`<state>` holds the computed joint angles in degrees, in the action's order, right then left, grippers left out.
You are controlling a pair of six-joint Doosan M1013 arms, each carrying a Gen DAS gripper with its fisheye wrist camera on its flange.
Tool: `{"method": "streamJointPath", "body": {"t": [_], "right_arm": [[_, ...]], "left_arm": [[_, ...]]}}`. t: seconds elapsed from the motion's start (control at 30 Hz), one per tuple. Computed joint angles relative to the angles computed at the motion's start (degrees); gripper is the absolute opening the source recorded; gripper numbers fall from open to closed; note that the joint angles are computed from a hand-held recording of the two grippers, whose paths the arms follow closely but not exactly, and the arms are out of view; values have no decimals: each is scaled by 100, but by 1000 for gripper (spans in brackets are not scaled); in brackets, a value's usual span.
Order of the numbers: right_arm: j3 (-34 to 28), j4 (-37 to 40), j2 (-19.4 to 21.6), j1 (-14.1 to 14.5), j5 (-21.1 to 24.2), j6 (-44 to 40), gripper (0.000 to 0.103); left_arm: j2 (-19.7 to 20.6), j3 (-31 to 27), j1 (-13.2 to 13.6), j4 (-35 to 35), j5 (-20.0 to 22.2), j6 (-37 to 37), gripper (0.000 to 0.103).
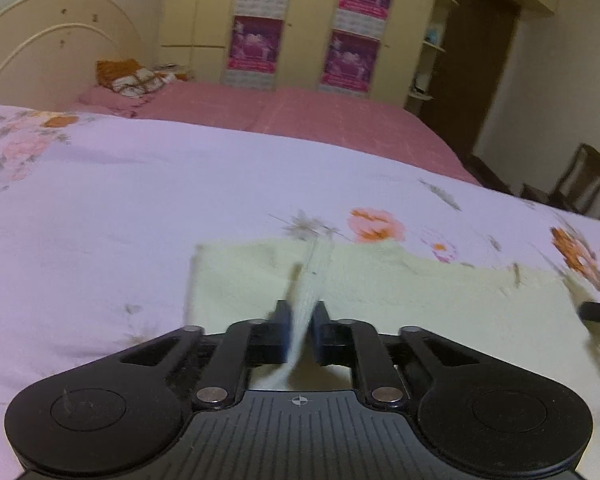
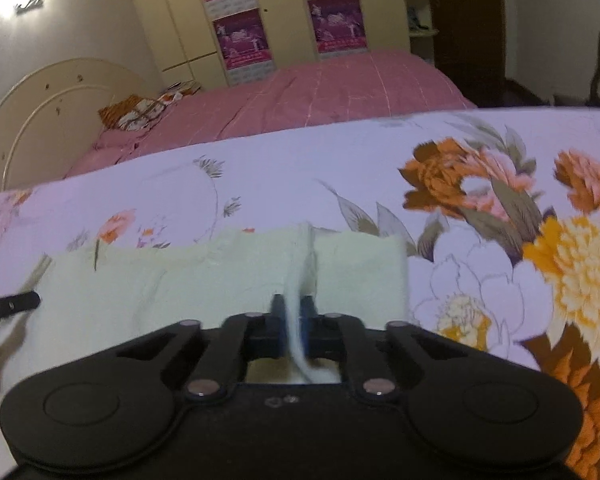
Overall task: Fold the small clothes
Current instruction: 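Lift the hem and fold it over onto the collar fold with both grippers, release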
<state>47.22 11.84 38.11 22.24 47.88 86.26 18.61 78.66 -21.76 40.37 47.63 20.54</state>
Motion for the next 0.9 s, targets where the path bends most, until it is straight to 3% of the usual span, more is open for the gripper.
{"method": "streamJointPath", "body": {"t": [0.13, 0.23, 0.3, 0.43, 0.47, 0.5, 0.57, 0.73, 0.9], "right_arm": [[34, -139, -18, 2, -260, 89, 5], [17, 7, 3, -33, -215, -35, 5], [-199, 63, 133, -62, 167, 57, 25], [-301, 328, 212, -89, 255, -5, 27], [-345, 404, 234, -91, 313, -87, 26], [-352, 424, 235, -82, 305, -210, 15], [-254, 167, 169, -23, 108, -300, 5], [153, 47, -73, 5, -799, -246, 4], [52, -68, -15, 3, -741, -233, 4]], "left_arm": [[-38, 58, 52, -28, -148, -7, 11], [-7, 0, 76, -407, -250, 617, 11], [23, -26, 84, -424, -221, 528, 11], [71, -76, 92, -412, -237, 487, 11], [85, -95, 69, -316, -184, 480, 11], [90, -95, 40, -158, -143, 423, 11], [93, -91, 11, 12, -92, 340, 4], [102, -123, 37, 297, -67, 127, 3], [128, -160, 55, 460, -87, 33, 3]]}}
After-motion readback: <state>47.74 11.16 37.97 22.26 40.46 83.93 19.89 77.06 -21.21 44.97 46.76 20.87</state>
